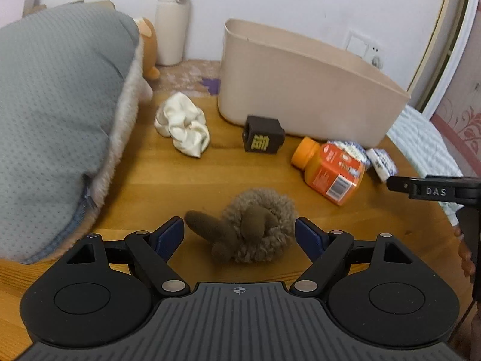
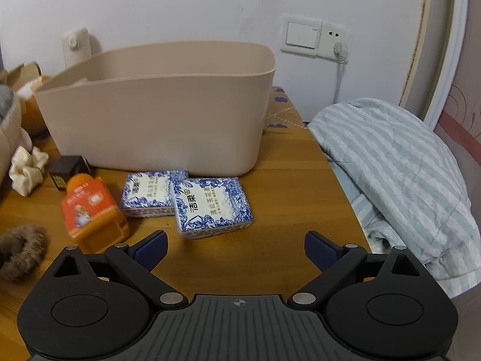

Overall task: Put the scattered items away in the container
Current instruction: 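Withdraw both tools toward the brown fuzzy plush and blue-white tissue packs, then grasp the brown fuzzy plush with the left tool while the right tool grasps a blue-white tissue pack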

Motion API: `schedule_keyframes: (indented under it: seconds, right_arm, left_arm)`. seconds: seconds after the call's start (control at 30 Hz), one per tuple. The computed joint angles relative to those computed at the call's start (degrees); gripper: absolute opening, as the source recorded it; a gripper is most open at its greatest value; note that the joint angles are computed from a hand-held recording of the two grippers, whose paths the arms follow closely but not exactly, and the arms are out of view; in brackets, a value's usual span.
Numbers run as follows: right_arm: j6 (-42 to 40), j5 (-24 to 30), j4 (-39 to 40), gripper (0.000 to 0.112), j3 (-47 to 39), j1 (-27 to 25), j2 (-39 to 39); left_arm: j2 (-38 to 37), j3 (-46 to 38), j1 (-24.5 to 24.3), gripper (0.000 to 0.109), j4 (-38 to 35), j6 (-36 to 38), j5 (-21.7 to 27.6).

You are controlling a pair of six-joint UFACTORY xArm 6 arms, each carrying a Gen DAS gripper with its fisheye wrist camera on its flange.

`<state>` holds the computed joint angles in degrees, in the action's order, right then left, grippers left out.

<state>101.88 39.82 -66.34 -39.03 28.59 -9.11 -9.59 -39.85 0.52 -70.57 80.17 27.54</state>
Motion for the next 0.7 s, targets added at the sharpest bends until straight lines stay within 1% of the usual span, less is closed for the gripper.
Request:
schedule_keyframes:
  seconds: [0.07, 0.17, 0.27, 0.33, 0.4, 0.43, 0.5, 0.53, 0.57, 0.6, 0.67, 0.7]
  right_arm:
    - [-0.88, -0.12, -0.57, 0.099, -0.94, -0.38, 1.40]
    - [-1.70, 0.69, -2.47, 0.099, -2.76, -0.46, 3.66]
    - [-2.53, 3.53, -4.72, 0.098, -4.88, 0.33, 6.03]
    - [-3.55, 5.18, -5.92, 0.094, -6.11, 0.94, 7.52]
    - [-4.35, 5.94, -6.39, 0.082, -6.90, 1.19, 8.71]
    - [-4.39, 5.47, -6.49, 0.082, -6.96, 0.97, 9.05]
    - [-1.90, 3.37, -8.49, 0.078, -6.12, 0.20, 8.61]
    - [-1.13, 2.12, -9.04, 0.077, -5.69, -0.35, 8.24]
    - [-0.47, 0.70, -9.56, 0.073, -5.28, -0.93, 7.88]
    - [0.30, -0.53, -10.09, 0.069, -4.93, -1.45, 7.62]
    - [1.73, -2.00, -10.96, 0.064, -4.53, -2.04, 7.39]
    - [1.90, -2.11, -11.02, 0.060, -4.57, -2.02, 7.43]
  left_arm:
    - [1.05, -0.45, -0.47, 0.082, 0.30, 0.00, -0.14]
    - [1.83, -0.72, -1.72, 0.083, -2.12, 2.60, -1.67]
    - [2.51, -1.11, -2.85, 0.083, -4.63, 5.47, -2.90]
    - [2.84, -1.15, -3.67, 0.083, -6.99, 8.36, -4.13]
    - [3.13, -1.10, -4.57, 0.083, -9.38, 11.58, -5.50]
    - [3.19, -1.02, -4.99, 0.083, -10.42, 13.16, -6.12]
    - [3.28, -0.85, -5.85, 0.082, -13.00, 17.07, -7.50]
    - [3.33, -0.81, -6.22, 0.080, -14.20, 18.73, -8.15]
    - [3.36, -0.80, -6.49, 0.073, -15.54, 20.38, -8.62]
    - [3.45, -0.92, -6.62, 0.070, -16.66, 21.65, -8.93]
    - [3.76, -1.25, -6.42, 0.061, -17.87, 22.58, -8.75]
    - [3.85, -1.38, -6.16, 0.059, -18.02, 22.42, -8.43]
